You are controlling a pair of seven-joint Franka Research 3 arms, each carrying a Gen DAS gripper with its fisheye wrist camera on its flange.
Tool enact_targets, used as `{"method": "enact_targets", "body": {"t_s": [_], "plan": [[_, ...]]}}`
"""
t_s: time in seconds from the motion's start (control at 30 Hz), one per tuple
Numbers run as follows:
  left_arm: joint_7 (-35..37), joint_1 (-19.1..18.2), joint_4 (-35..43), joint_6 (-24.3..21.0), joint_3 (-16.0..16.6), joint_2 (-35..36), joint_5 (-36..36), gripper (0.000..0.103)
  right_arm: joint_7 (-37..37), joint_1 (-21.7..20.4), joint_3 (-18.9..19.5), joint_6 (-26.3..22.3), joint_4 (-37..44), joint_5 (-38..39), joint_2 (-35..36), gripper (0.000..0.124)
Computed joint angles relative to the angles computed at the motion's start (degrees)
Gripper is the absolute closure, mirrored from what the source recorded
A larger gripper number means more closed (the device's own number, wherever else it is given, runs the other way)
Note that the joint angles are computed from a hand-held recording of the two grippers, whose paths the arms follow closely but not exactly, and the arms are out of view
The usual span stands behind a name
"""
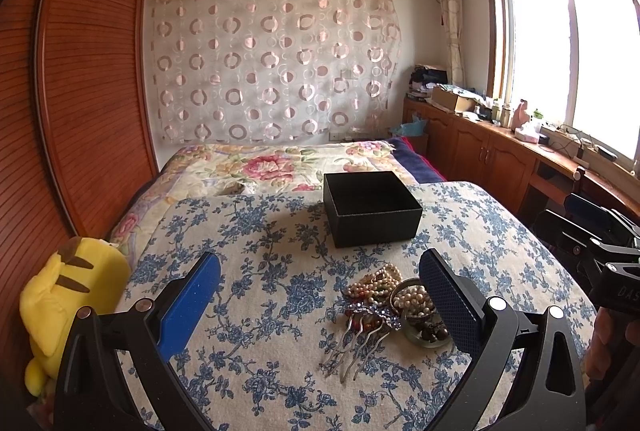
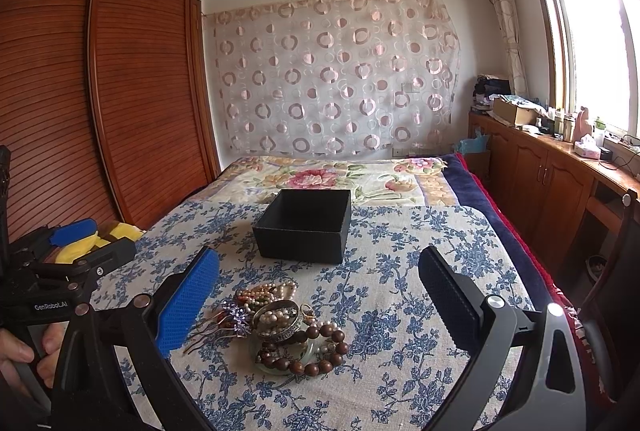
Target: Organize jewelry
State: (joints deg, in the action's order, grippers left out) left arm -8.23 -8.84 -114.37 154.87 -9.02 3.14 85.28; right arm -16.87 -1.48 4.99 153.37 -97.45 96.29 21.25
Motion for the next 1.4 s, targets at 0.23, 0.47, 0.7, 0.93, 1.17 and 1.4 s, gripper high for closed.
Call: {"method": "enact_targets", "body": {"t_s": [0.23,0.47,0.7,0.93,1.17,1.4], "plan": [[0.29,-0.07,0.09,0.07,-0.03,0.00,-0.26,0.006,0.04,-0.14,0.03,-0.07,0.25,-0.04,0.24,0.023],[2.22,0.20,0.19,1.14,0.12,0.33,-2.10,0.006,-0.15,0.11,0.29,0.49,-0.30,0.02,-0.09,0.023],[6.75,0.76,0.54,4.66,1.14,2.26,-6.42,0.006,3.88,0.54,-0.20,1.25,-0.20,-3.86,0.41,0.023],[11.81,0.87,0.90,8.85,2.21,4.86,-10.78,0.006,7.16,-1.93,0.34,-0.26,2.87,-9.53,4.74,0.038],[25.63,0.73,1.42,13.02,2.72,8.77,-23.46,0.006,14.70,-3.15,1.74,-1.57,5.05,-20.77,8.97,0.056],[42.29,1.29,1.93,15.29,1.62,12.12,-39.05,0.007,19.01,-4.11,3.30,-2.34,6.70,-28.75,11.72,0.067]]}}
